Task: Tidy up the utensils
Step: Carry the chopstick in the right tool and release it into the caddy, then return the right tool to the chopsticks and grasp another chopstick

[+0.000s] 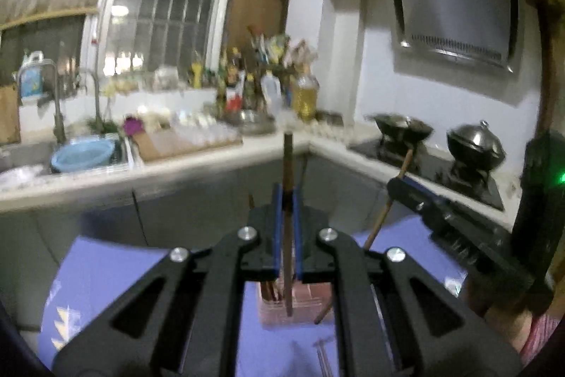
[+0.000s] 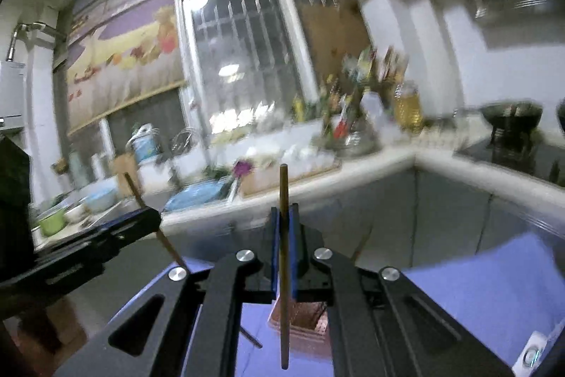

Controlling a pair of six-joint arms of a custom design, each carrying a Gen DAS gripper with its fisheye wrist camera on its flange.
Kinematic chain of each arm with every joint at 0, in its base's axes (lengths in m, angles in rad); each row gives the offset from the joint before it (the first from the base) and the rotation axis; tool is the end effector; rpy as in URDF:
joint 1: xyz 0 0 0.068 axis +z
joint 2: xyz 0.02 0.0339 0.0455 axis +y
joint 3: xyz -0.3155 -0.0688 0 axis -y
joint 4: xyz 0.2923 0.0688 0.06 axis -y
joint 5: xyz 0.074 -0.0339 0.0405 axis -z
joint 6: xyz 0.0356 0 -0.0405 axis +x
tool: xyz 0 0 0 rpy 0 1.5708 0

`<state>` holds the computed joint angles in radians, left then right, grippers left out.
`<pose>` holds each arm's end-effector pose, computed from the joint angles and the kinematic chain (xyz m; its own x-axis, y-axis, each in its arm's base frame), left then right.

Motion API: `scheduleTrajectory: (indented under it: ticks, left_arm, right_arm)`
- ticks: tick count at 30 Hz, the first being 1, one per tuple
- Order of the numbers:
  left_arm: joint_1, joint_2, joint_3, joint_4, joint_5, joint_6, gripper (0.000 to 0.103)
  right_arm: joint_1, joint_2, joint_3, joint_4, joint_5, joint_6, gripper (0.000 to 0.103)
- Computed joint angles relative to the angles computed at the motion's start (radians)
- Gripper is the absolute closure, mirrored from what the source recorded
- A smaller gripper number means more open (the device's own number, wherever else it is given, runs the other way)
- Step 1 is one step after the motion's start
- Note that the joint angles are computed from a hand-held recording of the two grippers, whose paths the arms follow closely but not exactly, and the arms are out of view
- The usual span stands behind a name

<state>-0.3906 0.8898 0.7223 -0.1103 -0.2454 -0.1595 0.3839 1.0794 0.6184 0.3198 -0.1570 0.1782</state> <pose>0.2104 -0.0773 0.3393 -0.2747 -0.0535 -0.9600 0.1111 0.9900 -0.0870 0.2461 0.1054 0.3000 -0.2194 0.1002 -0.9705 -0.4822 0.8536 0.1971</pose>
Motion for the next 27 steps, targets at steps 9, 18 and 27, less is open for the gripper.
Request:
scheduleTrajectory:
  ticks: [9, 18, 27]
  left_arm:
    - [-0.008, 0.339, 0.037, 0.189, -0.038, 0.010, 0.098]
    - [0.027, 0.482, 0.062, 0.112, 0.027, -0.068, 0.082]
    - [-0.039, 0.166, -0.055, 0.068, -0.051, -0.075, 0.077]
  right_arm:
    - [-0.017, 0.282, 0.054, 0.118, 0.055, -0.014, 0.098]
    - [-0.047, 0.280, 0.053, 0.021, -0.015, 0.010, 0.071]
    - [-0.082, -0.073, -0.132, 0.045, -0.093, 0.079, 0.059]
